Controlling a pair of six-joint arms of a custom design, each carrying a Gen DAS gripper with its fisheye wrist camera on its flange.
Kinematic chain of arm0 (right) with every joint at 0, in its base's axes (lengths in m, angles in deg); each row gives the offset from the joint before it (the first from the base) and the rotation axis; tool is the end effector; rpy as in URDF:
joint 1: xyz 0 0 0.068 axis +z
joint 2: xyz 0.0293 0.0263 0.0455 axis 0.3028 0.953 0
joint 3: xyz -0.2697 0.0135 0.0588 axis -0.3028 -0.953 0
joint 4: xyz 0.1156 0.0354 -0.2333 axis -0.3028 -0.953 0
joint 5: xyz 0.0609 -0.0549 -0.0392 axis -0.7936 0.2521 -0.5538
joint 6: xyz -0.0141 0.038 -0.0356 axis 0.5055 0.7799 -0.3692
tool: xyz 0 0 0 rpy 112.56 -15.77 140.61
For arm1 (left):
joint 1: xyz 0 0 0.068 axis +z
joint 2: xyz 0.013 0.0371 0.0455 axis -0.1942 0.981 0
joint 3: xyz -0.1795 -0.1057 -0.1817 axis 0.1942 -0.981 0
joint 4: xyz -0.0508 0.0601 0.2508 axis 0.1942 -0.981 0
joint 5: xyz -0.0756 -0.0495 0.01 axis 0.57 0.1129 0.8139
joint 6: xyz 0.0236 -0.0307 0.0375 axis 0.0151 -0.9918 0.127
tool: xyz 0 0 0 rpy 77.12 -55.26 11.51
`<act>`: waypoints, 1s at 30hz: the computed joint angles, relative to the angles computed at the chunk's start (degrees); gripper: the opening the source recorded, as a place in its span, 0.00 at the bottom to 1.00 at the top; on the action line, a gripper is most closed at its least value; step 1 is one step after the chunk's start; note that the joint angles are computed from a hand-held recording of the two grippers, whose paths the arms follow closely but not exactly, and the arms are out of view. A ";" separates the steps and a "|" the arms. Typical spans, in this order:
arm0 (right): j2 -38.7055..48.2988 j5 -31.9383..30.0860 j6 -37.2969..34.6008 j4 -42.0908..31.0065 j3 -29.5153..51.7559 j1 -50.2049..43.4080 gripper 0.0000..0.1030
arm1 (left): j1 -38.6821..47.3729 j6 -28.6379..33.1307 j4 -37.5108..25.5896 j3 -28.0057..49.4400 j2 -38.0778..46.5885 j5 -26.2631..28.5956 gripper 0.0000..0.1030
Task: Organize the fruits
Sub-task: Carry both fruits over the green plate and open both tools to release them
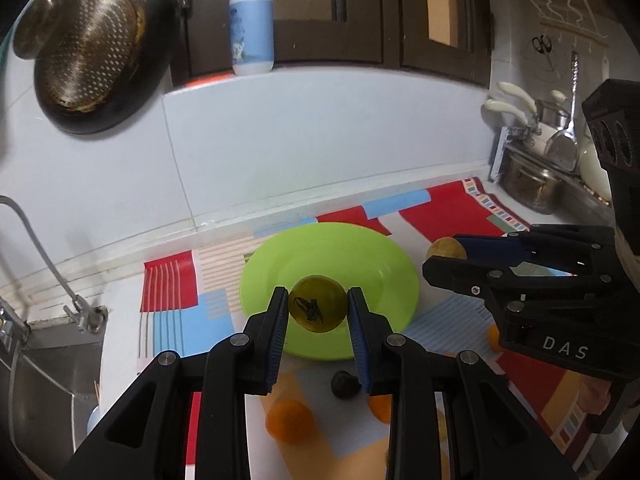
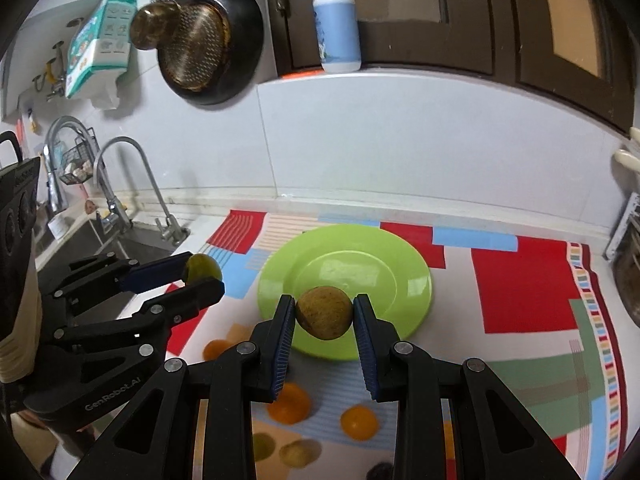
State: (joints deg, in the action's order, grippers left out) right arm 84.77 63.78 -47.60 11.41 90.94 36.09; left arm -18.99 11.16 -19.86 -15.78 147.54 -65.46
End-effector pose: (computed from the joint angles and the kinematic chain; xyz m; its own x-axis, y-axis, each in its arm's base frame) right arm 0.2505 0.0836 0.0889 -0.6238 -0.0985 -0.7753 -0.2518 0.9645 0.0801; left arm 0.2782 -0.0455 0.0750 -0.5454 0.2794 -0.7902 0.4144 0.9094 0.0355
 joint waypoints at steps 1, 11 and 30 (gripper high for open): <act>1.77 -0.59 -0.50 -0.59 1.67 -0.71 0.30 | -0.01 -0.01 -0.50 1.29 1.26 0.06 0.29; 15.72 -5.68 -4.23 -7.47 15.57 -5.30 0.30 | -0.32 -0.21 -10.35 16.58 14.54 0.63 0.29; 33.30 -9.73 -7.64 -21.91 35.21 -9.01 0.30 | -1.97 0.95 -24.45 33.93 27.84 -2.44 0.30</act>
